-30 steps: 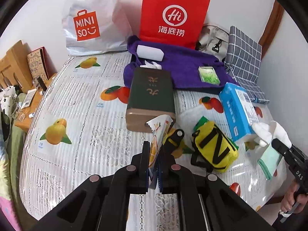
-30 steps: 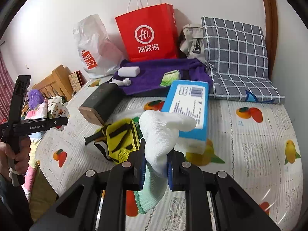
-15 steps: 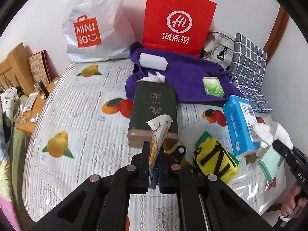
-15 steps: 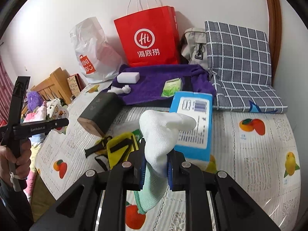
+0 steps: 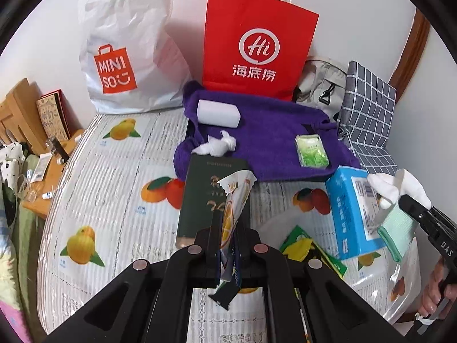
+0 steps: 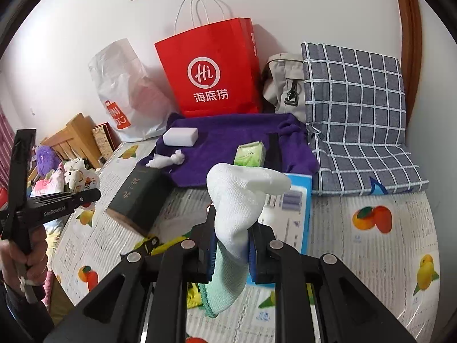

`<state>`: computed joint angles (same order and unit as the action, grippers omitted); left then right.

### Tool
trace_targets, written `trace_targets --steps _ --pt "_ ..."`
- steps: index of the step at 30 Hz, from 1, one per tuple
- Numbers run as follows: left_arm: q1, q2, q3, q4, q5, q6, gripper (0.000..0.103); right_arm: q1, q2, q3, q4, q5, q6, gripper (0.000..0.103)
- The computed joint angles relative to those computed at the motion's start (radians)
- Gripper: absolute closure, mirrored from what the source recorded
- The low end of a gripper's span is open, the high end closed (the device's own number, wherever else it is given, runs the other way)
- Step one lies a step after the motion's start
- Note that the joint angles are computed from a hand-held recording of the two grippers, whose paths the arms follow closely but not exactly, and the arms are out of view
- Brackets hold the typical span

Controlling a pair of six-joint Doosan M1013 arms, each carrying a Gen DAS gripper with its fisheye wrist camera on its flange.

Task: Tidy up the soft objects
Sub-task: 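Carry the white glove and orange-print packet over the purple towel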

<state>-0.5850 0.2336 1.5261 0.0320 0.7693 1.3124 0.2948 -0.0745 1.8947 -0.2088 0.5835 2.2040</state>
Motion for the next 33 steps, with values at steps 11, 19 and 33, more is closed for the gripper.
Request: trace_targets --steps 11,19,33 --pt "-0.009 0.040 -0.075 0.012 0.016 -0.003 0.096 -0.037 0.048 -0.063 0.013 0.010 -0.040 0.085" --pt "-0.007 0.097 -0.137 -0.021 0.041 0.038 0.096 -0.068 0.095 -0.099 0.024 0.011 -0.073 0.085" --pt "0.010 0.230 -0.277 -0.085 0.115 0.129 0.096 -0.120 0.219 -0.192 0.100 0.027 -0.191 0.085"
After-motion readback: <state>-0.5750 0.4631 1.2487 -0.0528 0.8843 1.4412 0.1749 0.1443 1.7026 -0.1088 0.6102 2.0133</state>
